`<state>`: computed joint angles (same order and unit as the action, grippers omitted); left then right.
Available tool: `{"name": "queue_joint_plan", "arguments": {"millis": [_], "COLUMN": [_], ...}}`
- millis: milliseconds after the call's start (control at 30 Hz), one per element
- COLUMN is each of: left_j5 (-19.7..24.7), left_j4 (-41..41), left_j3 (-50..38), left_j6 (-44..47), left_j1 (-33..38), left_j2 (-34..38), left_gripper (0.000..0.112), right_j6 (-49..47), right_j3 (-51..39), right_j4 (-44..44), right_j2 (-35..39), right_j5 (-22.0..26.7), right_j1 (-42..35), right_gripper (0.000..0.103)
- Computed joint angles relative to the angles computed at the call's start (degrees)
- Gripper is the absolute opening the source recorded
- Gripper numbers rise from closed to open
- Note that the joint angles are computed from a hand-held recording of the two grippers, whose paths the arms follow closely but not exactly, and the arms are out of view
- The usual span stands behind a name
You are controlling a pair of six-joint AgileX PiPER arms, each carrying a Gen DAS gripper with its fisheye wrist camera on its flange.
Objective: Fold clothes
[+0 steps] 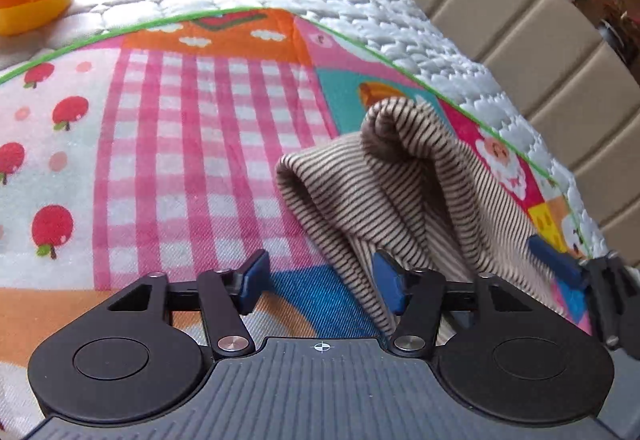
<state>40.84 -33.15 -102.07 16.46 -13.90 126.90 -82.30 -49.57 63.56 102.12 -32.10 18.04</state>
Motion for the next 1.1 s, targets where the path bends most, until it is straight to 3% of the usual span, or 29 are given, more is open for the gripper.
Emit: {"name": "queue_joint_plan", "arguments": {"millis": [100,200,300,400,500,567,633,733,833,967,1100], "left_j5": [-0.1,-0.2,0.0,0.8,3.0,5.9,8.5,11.6,14.1,15.1,5.9], "left_j4": [1.7,0.5,-0.7,-3.5,-9.9,-14.8,-17.5,-20.2,-20.1,-18.6,-22.6], "left_j3": [-0.5,0.0,1.0,1.8,1.7,1.0,-0.5,-2.9,-6.2,-8.5,1.1], "left_j6": [0.8,2.6,4.1,6.3,10.6,12.7,12.8,13.5,11.7,8.5,13.9], "left_j1": [-0.7,-0.7,-0.4,0.1,1.3,2.5,3.0,3.4,3.3,4.5,8.2], "left_j2": [0.5,0.5,-0.3,-1.0,-0.9,0.0,1.6,3.8,6.3,7.1,-0.7], "left_gripper": [0.053,0.053,0.053,0.052,0.050,0.047,0.039,0.029,0.028,0.029,0.036], "right_j6": [-4.0,4.4,7.5,3.2,5.1,4.6,2.2,0.1,-2.9,-15.6,-15.2], "right_j3": [-0.6,0.8,1.0,-1.0,-1.4,-2.2,-3.7,-5.3,-4.1,-1.9,0.5], "right_j4": [1.5,-6.9,-10.4,-8.8,-12.0,-14.0,-14.8,-15.9,-18.3,-13.8,-16.4], "right_j2": [1.9,4.3,5.8,9.0,11.0,10.6,8.1,2.0,-2.6,2.2,8.8], "right_j5": [2.3,-3.8,-9.0,-9.9,-10.9,-7.9,-2.1,7.4,11.8,7.9,-3.3], "right_j1": [-0.8,-0.1,0.3,-0.2,-1.7,-3.2,-5.1,-6.9,-5.0,-0.6,2.7], "right_gripper": [0.076,0.073,0.058,0.056,0.058,0.056,0.030,0.023,0.023,0.024,0.028]}}
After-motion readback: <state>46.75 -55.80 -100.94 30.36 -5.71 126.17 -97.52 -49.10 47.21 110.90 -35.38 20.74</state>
